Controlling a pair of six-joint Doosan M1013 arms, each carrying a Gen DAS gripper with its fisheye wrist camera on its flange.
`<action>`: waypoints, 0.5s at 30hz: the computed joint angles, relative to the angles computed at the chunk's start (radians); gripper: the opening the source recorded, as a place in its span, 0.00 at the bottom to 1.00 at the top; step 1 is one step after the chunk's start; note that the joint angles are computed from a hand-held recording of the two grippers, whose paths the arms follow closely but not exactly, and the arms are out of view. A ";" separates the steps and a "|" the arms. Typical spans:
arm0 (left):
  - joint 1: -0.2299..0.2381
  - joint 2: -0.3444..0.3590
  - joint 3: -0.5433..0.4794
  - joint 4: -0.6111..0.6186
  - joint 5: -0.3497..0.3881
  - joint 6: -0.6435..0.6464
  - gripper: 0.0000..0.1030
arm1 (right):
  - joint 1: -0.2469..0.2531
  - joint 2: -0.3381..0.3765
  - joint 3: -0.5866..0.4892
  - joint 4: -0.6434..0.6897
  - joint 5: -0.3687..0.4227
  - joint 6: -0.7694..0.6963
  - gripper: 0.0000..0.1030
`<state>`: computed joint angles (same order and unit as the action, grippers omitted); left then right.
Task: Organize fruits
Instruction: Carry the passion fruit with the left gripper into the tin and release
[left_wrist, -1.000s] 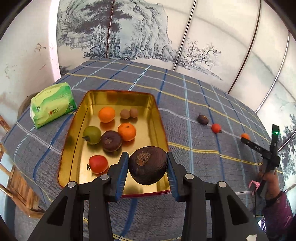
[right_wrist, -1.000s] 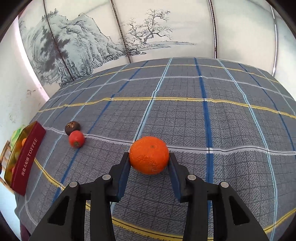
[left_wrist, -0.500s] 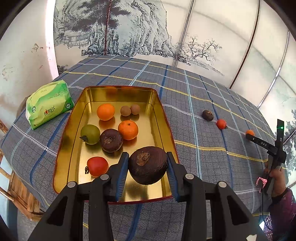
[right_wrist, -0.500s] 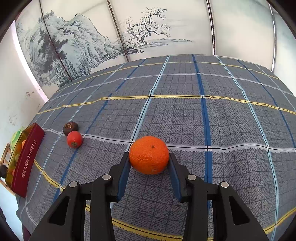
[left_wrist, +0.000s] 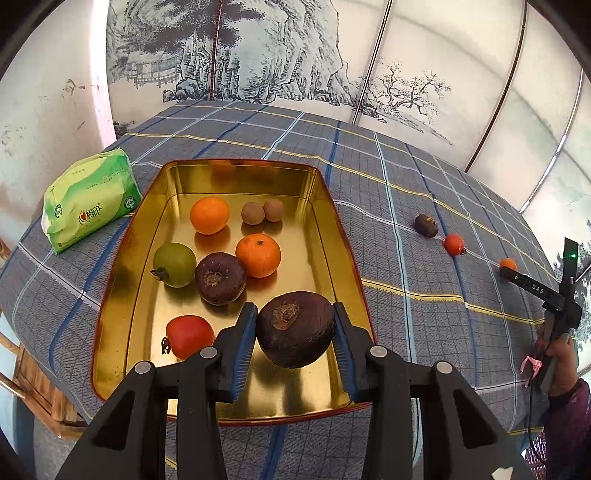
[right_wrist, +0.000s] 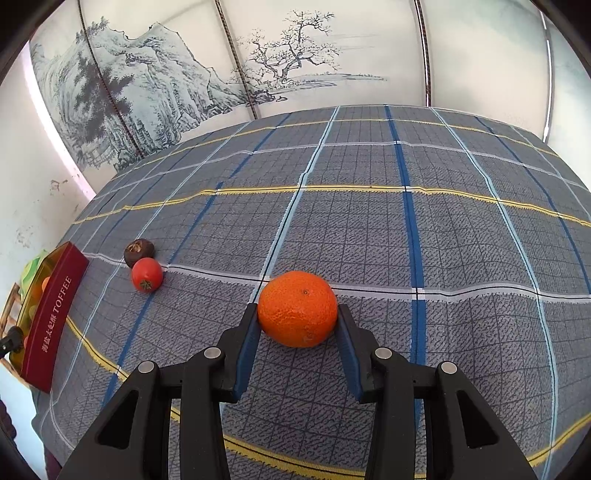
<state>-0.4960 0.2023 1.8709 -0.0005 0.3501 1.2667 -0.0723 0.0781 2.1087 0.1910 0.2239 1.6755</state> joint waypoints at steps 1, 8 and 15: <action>0.001 0.002 -0.002 -0.004 0.001 0.003 0.35 | 0.001 0.000 0.000 -0.005 0.000 0.004 0.41; 0.000 0.015 -0.011 0.003 0.006 -0.003 0.35 | 0.001 0.000 0.000 -0.006 0.000 0.006 0.41; 0.000 0.015 -0.010 0.015 -0.001 -0.015 0.37 | 0.001 0.000 -0.001 -0.008 0.001 0.008 0.41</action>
